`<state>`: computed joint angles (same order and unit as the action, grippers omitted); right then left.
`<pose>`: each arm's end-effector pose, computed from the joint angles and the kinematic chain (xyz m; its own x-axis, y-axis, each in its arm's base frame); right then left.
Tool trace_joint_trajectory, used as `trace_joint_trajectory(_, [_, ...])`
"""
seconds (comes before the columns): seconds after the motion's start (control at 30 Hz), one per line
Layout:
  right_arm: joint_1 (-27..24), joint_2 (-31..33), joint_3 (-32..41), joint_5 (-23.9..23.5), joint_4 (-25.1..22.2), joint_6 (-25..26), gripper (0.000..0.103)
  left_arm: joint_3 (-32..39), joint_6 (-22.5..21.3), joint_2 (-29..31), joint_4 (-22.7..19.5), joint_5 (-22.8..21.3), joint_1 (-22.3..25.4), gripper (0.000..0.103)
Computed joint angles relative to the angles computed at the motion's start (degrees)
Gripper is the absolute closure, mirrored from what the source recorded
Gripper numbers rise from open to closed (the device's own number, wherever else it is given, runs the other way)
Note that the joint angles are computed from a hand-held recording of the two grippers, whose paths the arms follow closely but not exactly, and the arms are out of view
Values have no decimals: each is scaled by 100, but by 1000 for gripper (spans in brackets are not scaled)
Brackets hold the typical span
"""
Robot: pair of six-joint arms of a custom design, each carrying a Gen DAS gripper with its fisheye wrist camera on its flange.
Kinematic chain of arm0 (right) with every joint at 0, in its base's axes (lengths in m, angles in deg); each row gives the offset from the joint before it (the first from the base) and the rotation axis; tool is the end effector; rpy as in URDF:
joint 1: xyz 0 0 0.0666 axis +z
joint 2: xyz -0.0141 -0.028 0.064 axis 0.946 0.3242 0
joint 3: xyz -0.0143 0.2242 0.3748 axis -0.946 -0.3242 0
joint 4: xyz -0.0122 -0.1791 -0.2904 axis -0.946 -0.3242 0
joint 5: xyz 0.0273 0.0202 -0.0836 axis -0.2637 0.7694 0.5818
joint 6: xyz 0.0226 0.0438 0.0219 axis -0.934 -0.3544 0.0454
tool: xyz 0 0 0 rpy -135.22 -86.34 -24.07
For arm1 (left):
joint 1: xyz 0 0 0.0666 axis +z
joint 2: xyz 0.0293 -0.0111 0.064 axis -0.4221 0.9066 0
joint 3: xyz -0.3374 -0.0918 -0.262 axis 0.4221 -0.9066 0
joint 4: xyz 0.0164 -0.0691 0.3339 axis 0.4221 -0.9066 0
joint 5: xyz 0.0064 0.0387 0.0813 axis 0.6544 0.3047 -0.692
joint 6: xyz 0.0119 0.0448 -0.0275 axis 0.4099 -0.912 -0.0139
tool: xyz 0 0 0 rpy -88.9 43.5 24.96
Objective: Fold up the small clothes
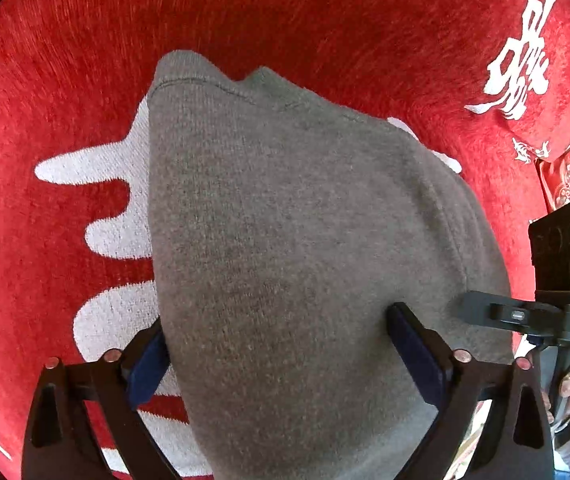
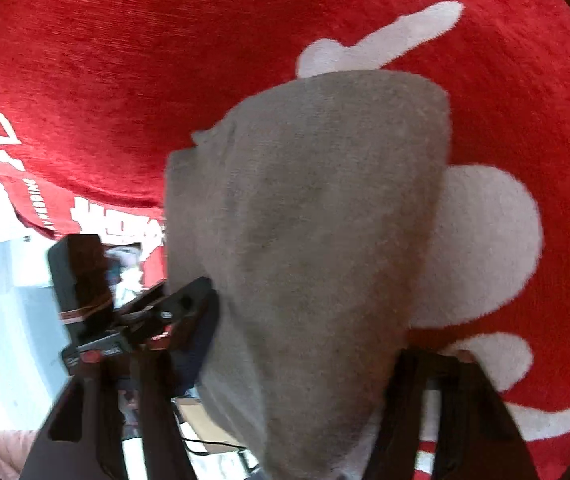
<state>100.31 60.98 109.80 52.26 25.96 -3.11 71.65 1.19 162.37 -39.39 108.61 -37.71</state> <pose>0.5465 0.3283 0.3551 -0.9570 0.2825 0.0655 0.2293 0.5991 0.7671 0.5983 -0.1481 0.3878 -0.9758 0.1958 -0.0976 0.2175 0.9156 -0.3380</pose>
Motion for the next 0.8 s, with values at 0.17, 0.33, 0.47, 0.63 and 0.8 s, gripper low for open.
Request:
trace_joint_trajectory(0.17, [51,-91,-116,-96,450,-412,66,-191,-78,-205,171,-8,61,31])
trace_joint_trajectory(0.33, [160,-205,-22,-183,698,-758,67,-165,-152,-375,94,222,204,55])
trace_joint_trajectory(0.47, [311,-299,26,-260,956,-1052,67,-217,-250,-628,-26,402,343,55])
trace_joint_trajectory(0.63, [612,-317,80,-268,1373,-1566,67,-294,-458,-939,-287,576,616,55])
trace_joint_trajectory(0.8, [1011,-141,206,-216,1581,-1856,67,-539,-847,-1237,-570,470,964,55])
